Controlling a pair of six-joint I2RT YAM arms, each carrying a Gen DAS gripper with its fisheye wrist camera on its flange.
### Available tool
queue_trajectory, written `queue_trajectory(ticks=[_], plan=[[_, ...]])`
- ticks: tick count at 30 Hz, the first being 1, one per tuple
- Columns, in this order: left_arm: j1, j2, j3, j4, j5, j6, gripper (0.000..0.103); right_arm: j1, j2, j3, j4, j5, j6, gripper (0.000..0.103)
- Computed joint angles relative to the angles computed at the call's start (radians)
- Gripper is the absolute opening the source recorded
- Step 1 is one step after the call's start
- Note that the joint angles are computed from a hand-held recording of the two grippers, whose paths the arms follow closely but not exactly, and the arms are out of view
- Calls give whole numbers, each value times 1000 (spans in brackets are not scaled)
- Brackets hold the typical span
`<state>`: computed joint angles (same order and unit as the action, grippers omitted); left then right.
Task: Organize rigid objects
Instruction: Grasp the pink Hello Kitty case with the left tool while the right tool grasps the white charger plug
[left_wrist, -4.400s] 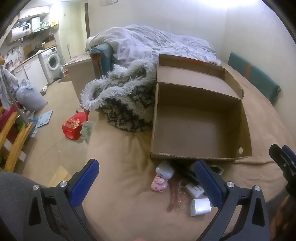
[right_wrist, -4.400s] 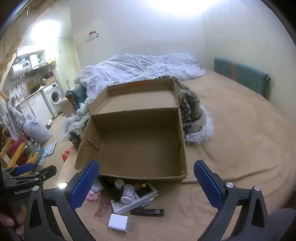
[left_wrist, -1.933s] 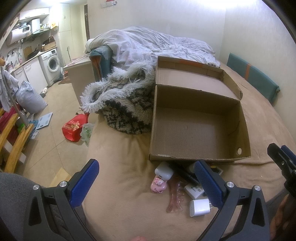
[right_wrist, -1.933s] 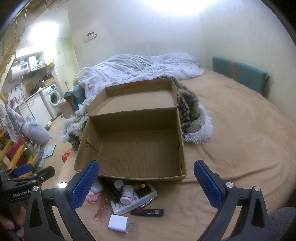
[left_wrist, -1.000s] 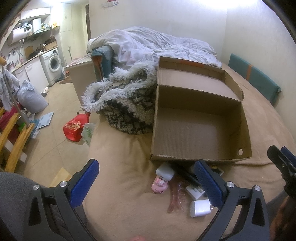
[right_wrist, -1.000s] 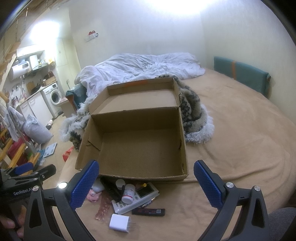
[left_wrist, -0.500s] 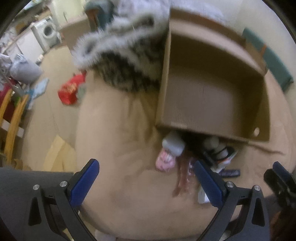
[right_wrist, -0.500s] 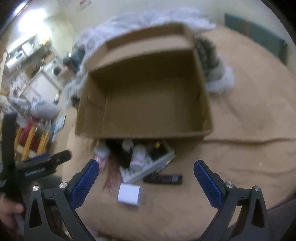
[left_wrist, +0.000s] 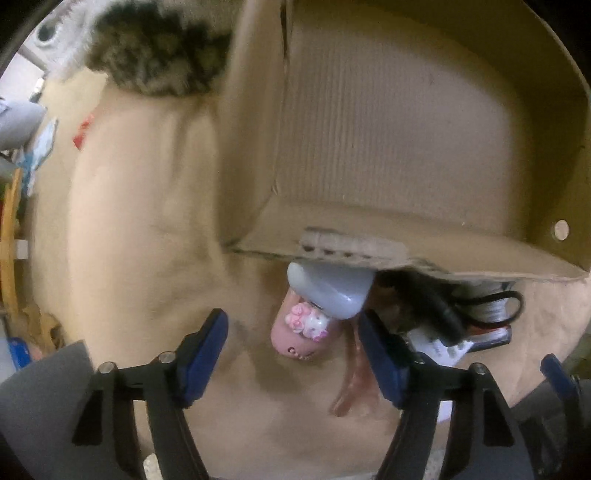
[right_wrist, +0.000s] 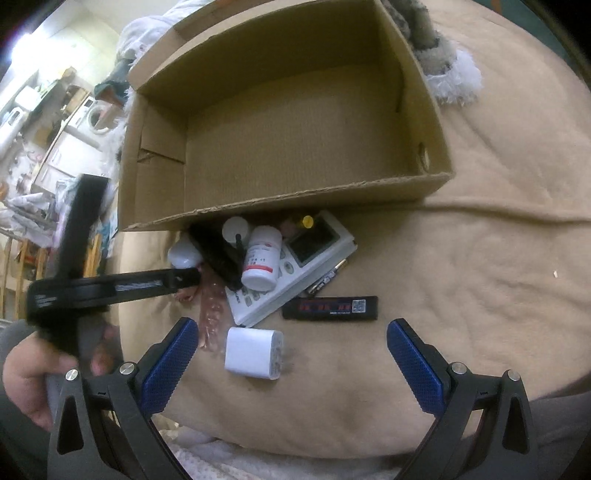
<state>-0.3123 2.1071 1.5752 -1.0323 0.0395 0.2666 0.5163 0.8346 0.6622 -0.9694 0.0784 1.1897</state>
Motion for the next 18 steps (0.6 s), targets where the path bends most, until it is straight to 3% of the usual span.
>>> queue_trajectory(ticks=[8, 10, 16, 18], plan=[[-27, 2, -89, 102, -31, 10, 46, -63, 68, -45, 121, -160, -50, 103], [-30, -11, -123, 115, -24, -4, 34, -83, 105, -65, 178, -216, -51, 103], [-25, -60, -201, 143, -23, 10, 34, -49, 280, -75, 329, -255, -19, 101], [-1, -77, -215, 138, -5, 17, 34, -40, 353, -61, 356, -262, -25, 92]])
